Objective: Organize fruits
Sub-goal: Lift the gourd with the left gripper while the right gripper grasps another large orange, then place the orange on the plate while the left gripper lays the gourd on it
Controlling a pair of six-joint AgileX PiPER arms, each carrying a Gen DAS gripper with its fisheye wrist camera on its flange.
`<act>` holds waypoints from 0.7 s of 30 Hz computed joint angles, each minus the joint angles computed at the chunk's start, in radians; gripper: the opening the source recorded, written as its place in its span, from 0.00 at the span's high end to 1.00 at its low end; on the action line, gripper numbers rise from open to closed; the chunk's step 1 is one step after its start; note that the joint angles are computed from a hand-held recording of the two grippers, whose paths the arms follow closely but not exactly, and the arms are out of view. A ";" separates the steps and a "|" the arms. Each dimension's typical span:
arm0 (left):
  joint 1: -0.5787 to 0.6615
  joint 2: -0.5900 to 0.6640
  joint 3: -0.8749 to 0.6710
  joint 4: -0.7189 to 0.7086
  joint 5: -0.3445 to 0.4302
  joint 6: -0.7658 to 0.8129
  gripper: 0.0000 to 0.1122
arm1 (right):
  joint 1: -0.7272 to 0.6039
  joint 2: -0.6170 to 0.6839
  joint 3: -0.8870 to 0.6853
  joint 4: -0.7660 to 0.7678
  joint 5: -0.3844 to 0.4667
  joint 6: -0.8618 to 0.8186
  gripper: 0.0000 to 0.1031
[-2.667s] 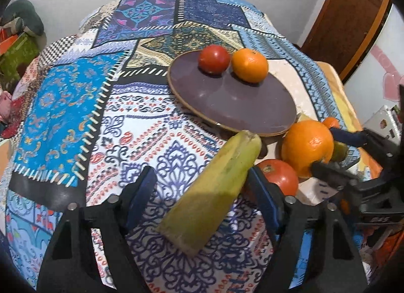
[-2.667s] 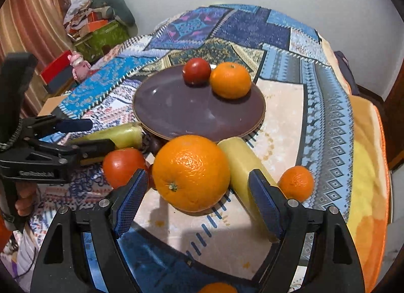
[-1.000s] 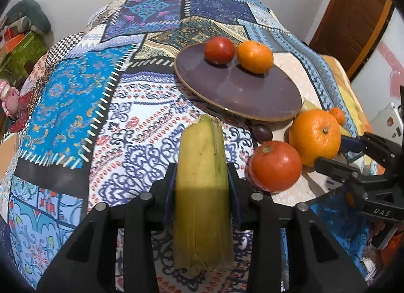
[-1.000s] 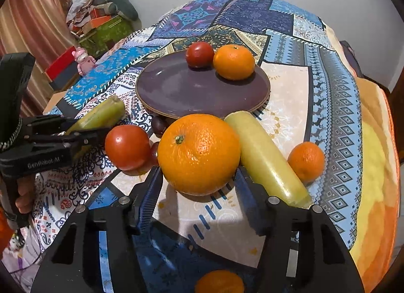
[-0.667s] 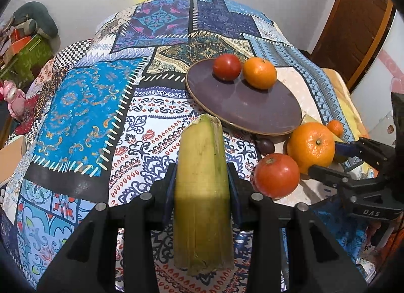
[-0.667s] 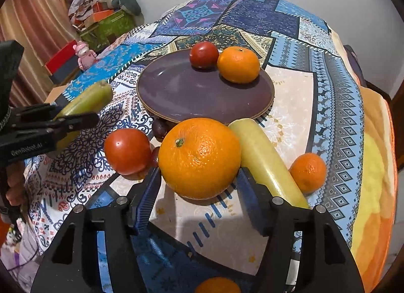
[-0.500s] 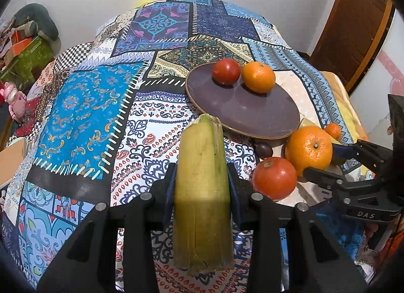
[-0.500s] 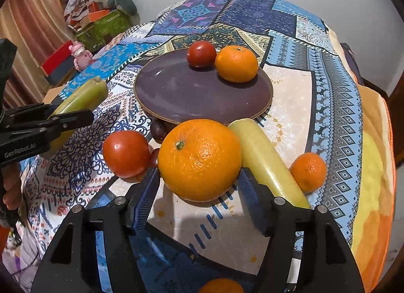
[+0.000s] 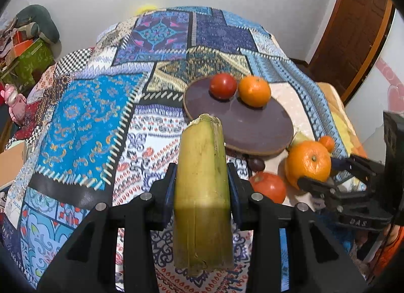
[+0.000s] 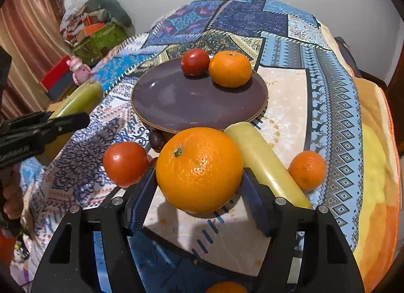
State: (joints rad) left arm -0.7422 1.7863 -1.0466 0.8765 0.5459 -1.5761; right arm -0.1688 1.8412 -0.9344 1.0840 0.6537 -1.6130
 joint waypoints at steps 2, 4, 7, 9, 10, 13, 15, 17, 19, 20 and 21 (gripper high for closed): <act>0.005 -0.005 -0.016 0.006 0.013 0.006 0.67 | -0.009 -0.007 -0.002 0.002 0.013 -0.002 0.38; 0.013 -0.007 -0.034 0.004 0.017 0.021 0.67 | -0.014 -0.016 -0.004 0.006 0.017 -0.004 0.38; 0.025 -0.003 -0.066 0.004 0.026 0.046 0.67 | -0.028 -0.026 -0.025 0.008 0.053 0.009 0.38; 0.034 0.005 -0.089 0.002 0.032 0.060 0.67 | -0.030 -0.038 -0.034 0.021 0.064 0.005 0.38; 0.040 0.010 -0.102 -0.001 0.033 0.067 0.67 | -0.029 -0.042 -0.039 0.027 0.066 0.001 0.38; 0.054 0.030 -0.138 -0.007 0.045 0.083 0.67 | -0.015 -0.049 -0.057 0.038 0.068 -0.002 0.38; 0.064 0.047 -0.164 -0.012 0.048 0.100 0.67 | 0.004 -0.044 -0.077 0.044 0.057 -0.001 0.38; 0.077 0.068 -0.194 -0.023 0.048 0.134 0.67 | 0.024 -0.032 -0.103 0.049 0.046 0.007 0.38; 0.089 0.090 -0.224 -0.036 0.049 0.165 0.67 | 0.045 -0.011 -0.138 0.050 0.041 0.022 0.38; 0.097 0.105 -0.244 -0.045 0.051 0.184 0.67 | 0.049 -0.007 -0.145 0.050 0.041 0.023 0.38; 0.104 0.118 -0.263 -0.056 0.052 0.204 0.67 | 0.060 0.003 -0.160 0.045 0.036 0.036 0.38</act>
State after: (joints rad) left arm -0.6378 1.9045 -1.3100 0.8203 0.5979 -1.3724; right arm -0.1092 1.8445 -1.0946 1.1291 0.6897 -1.5773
